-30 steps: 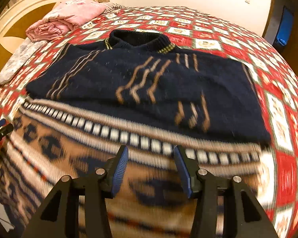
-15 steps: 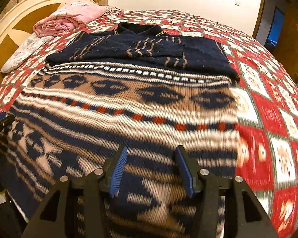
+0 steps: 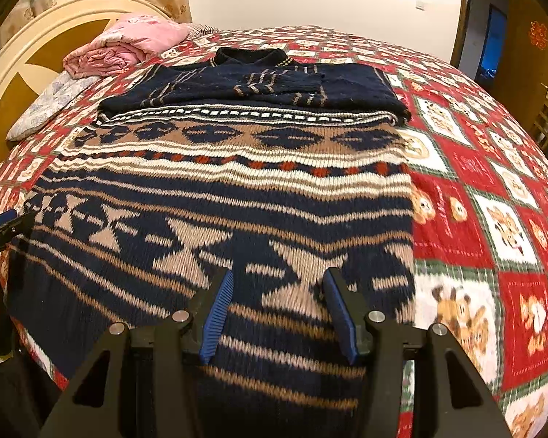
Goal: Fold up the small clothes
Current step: 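Open the right gripper and withdraw both grippers above the sweater, then move both grippers to the patterned sweater hem and close on it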
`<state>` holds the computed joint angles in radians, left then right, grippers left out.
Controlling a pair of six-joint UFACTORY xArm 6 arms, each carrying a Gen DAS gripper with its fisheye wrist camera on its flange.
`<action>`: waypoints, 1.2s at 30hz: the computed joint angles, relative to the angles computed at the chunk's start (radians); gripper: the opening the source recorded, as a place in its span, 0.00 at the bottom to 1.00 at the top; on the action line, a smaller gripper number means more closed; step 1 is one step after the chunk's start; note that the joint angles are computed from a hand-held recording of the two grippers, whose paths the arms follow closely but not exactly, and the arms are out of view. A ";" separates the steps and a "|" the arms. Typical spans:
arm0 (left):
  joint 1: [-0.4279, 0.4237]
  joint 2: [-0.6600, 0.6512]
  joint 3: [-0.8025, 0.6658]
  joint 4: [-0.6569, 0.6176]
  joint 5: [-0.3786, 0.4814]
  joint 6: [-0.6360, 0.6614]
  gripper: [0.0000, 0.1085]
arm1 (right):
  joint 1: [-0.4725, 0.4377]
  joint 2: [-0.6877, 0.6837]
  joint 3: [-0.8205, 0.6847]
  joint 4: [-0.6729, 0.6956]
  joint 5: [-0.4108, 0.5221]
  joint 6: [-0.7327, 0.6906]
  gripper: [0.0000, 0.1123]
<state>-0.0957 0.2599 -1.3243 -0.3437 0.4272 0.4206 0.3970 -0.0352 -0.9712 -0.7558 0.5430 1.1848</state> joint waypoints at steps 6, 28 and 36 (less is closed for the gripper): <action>-0.010 -0.027 0.038 0.005 0.004 0.009 0.95 | 0.017 -0.039 0.046 -0.049 -0.001 0.071 0.47; -0.010 -0.155 0.187 -0.040 0.102 0.096 0.90 | 0.109 -0.271 0.264 -0.028 0.047 0.175 0.47; 0.010 -0.175 0.178 -0.084 0.189 0.114 0.74 | 0.110 -0.398 0.384 0.051 0.033 0.202 0.47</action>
<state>-0.0857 0.0845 -1.1465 -0.4278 0.6165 0.5343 0.5066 -0.4328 -0.5871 -0.7049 0.5763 1.3872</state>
